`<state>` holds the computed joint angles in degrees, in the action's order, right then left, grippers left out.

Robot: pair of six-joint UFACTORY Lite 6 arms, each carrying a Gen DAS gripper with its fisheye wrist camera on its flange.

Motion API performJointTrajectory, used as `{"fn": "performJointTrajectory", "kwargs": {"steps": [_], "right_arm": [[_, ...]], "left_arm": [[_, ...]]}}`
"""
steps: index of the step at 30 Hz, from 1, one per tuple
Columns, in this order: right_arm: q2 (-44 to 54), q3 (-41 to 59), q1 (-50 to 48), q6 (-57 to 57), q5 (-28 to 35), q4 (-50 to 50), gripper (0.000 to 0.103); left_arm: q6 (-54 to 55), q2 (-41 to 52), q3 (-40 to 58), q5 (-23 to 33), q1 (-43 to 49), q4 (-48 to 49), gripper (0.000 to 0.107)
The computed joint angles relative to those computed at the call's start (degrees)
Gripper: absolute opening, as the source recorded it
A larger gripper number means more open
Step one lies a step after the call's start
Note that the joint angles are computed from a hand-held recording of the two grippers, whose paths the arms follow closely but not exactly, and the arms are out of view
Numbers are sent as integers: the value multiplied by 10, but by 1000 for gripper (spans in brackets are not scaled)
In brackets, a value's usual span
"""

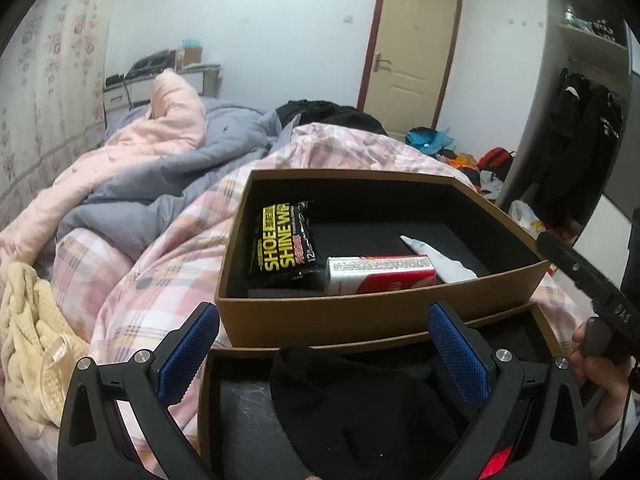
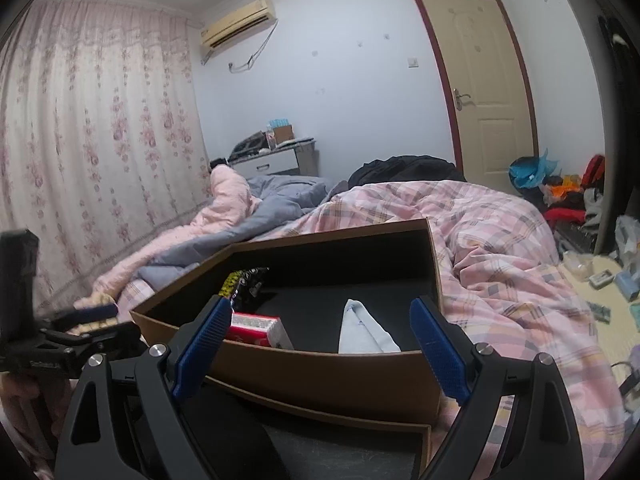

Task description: Organize soft objects

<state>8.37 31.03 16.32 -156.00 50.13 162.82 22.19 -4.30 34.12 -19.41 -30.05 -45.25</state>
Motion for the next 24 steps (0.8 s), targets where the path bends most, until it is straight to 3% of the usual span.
{"fn": "performJointTrajectory", "kwargs": {"steps": [3, 8, 11, 16, 22, 24], "right_arm": [[8, 0, -19, 41, 25, -40, 90], [9, -2, 8, 4, 22, 4, 90], [10, -2, 7, 5, 24, 1, 90], [18, -2, -9, 30, 42, -28, 90], [19, -1, -3, 15, 40, -14, 90], [22, 3, -5, 16, 37, -16, 90]], "left_arm": [[74, 9, 21, 10, -5, -72, 103], [271, 11, 76, 33, 0, -253, 103], [382, -2, 110, 13, -4, -365, 103], [478, 2, 177, -22, 5, -500, 103], [361, 12, 231, -18, 25, -436, 103], [314, 28, 240, -46, 20, -377, 103]]}}
